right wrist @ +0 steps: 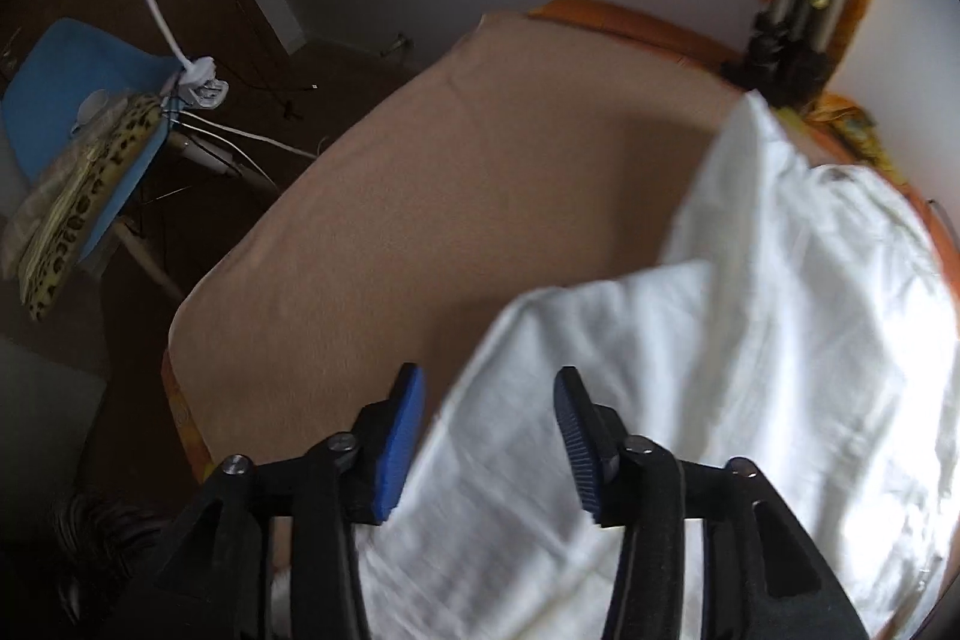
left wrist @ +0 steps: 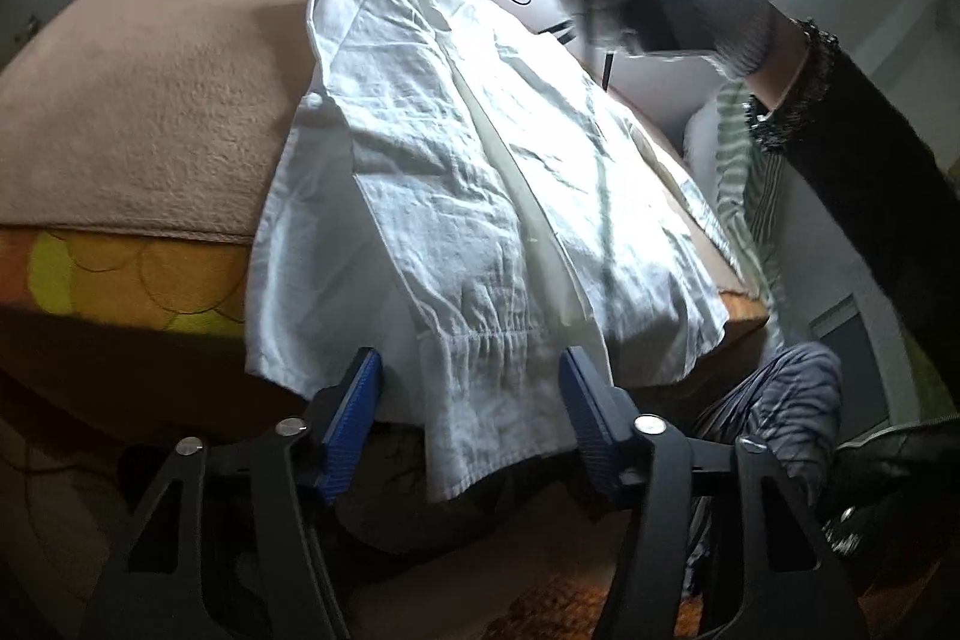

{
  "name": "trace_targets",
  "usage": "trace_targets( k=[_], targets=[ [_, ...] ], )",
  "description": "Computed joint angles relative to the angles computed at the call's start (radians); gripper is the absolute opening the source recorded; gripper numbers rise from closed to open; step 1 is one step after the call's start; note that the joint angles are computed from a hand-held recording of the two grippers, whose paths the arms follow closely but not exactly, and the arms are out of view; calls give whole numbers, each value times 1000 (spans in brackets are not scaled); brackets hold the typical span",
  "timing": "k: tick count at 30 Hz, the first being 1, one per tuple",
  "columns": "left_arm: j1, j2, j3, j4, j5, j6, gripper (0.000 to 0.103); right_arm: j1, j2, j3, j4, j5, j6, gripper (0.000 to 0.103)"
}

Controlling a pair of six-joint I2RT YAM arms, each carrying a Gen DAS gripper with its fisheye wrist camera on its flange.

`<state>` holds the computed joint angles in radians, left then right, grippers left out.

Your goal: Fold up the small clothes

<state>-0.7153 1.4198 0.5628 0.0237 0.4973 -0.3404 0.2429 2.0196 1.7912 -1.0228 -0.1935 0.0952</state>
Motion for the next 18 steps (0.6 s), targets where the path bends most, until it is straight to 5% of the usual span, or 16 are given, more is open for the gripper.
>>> trace_targets(
  k=[6, 10, 12, 14, 18],
  targets=[
    [-23, 43, -1, 104, 24, -49, 38, 70, 184, 160, -70, 132, 18, 49],
    [-31, 94, 12, 153, 47, -76, 25, 65, 211, 164, -64, 174, 28, 30],
    [-31, 110, 15, 173, 62, -83, 7, 62, 201, 131, -34, 176, 26, 19],
    [-24, 107, 12, 182, 81, -94, 5, 60, 186, 102, -9, 169, 19, 4],
    [0, 44, -1, 145, 94, -87, 4, 42, 146, 53, 42, 133, 32, 0]
  ],
)
